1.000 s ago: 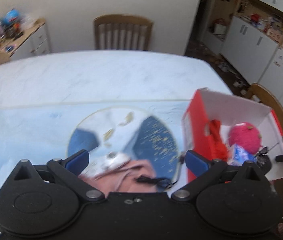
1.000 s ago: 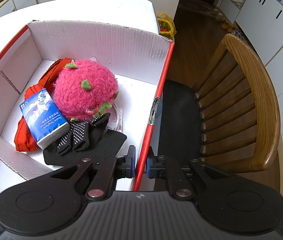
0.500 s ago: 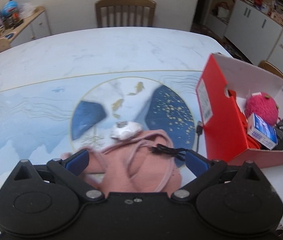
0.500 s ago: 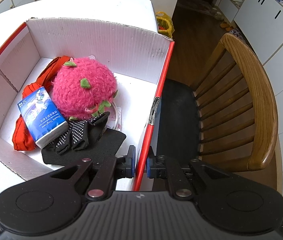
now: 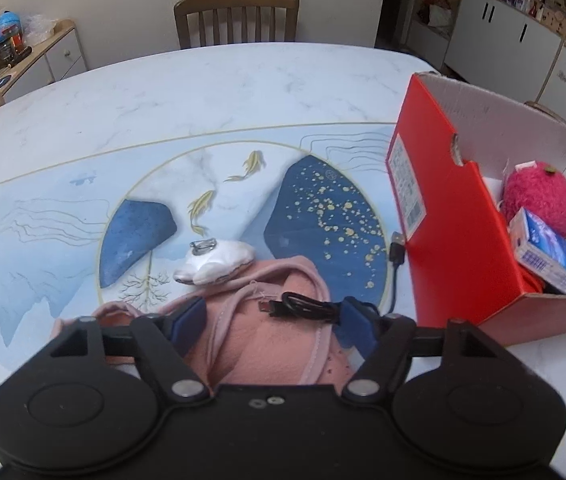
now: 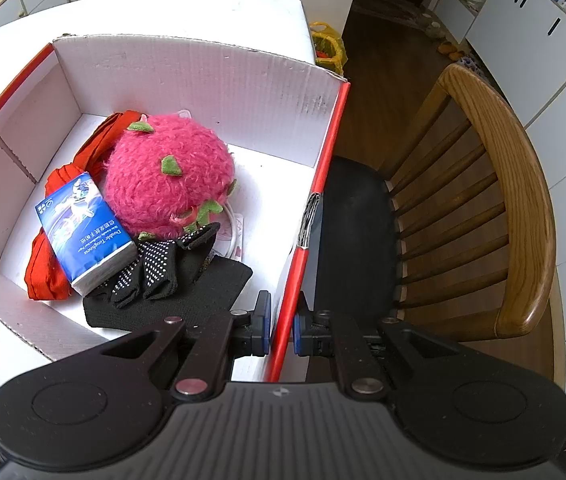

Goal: Organize objects
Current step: 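Grasp the black cable on the pink bag with the left gripper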

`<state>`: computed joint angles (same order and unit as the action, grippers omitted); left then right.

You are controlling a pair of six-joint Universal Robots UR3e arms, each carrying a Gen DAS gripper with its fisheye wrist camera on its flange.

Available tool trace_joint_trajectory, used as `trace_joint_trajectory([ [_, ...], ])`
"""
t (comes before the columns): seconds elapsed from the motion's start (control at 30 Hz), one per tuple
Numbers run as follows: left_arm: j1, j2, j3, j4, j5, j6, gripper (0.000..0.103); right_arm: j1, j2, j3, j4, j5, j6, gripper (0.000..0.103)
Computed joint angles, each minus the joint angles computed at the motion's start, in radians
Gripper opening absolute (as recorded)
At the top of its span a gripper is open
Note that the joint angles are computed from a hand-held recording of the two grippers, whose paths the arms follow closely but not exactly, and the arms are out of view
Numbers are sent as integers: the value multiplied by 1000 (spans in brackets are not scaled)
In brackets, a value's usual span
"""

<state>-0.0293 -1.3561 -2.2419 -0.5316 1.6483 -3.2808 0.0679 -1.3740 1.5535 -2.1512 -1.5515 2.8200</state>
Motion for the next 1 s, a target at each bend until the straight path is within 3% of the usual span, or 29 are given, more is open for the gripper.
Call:
trace_joint_trajectory([
  [0.2, -43, -30, 12, 28, 37, -39, 52, 8, -3, 3, -1, -8, 6, 10],
  [0.5, -51, -48, -5, 57, 17, -40, 42, 18, -2, 1, -2, -16, 13, 10],
  [0.67, -31, -29, -24, 85, -18, -47, 34, 27, 37, -36, -4, -21, 21, 11],
  [0.7, -27, -23, -30, 94, -22, -50, 26, 34, 51, -54, 0, -25, 28, 11],
  [1.0, 17, 40, -49, 132, -97, -46, 7, 40, 46, -46, -10, -29, 37, 10],
])
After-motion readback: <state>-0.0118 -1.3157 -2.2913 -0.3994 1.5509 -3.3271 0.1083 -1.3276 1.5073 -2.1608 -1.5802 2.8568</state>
